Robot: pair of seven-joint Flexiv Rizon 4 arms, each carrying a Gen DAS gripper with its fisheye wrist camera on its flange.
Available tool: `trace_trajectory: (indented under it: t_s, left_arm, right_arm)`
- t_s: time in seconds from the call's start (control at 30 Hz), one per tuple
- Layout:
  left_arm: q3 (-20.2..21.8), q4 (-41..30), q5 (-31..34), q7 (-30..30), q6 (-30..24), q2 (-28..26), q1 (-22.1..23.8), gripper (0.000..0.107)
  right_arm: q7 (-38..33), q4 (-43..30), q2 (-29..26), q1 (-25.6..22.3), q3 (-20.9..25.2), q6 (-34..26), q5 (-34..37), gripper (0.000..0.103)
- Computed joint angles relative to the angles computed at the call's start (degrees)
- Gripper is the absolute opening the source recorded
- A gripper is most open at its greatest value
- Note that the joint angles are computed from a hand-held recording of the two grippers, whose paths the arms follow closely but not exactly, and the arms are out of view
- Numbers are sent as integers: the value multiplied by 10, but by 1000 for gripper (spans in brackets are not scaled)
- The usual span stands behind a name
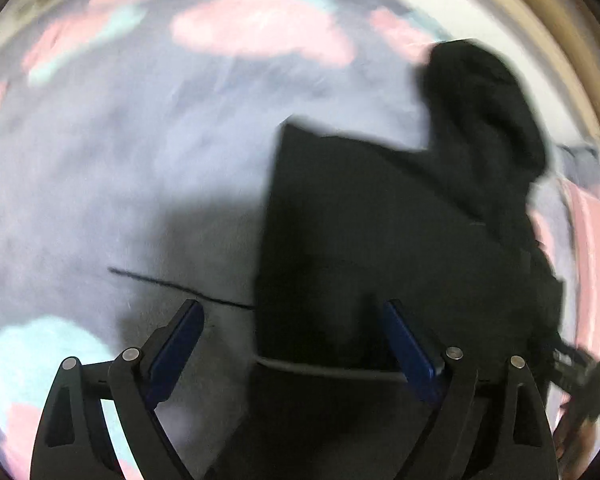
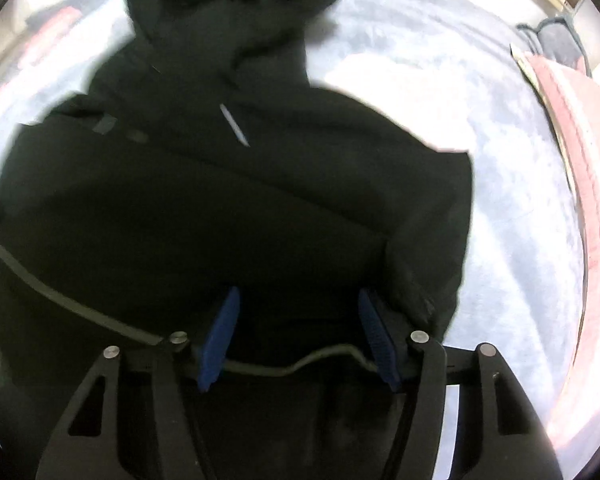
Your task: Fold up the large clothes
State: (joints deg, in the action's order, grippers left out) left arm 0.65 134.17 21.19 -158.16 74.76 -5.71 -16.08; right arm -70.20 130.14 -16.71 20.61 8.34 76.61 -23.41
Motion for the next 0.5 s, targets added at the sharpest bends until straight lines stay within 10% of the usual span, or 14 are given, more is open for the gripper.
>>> trace_trajectory:
  t_s: [0.13, 0.33, 0.5]
  left_arm:
    - [-26, -10, 16, 53, 17, 46, -9, 91]
    - [-59, -8, -110, 169, 38, -51, -18, 91]
    - [-24, -109, -49, 189, -144, -74, -82, 89]
  right_arm:
    - [-71, 29, 59, -37, 56, 12, 84, 65]
    - [-20, 54, 29, -5, 0, 12, 19, 65]
    - [-65, 14, 17, -21, 33, -57, 50, 65]
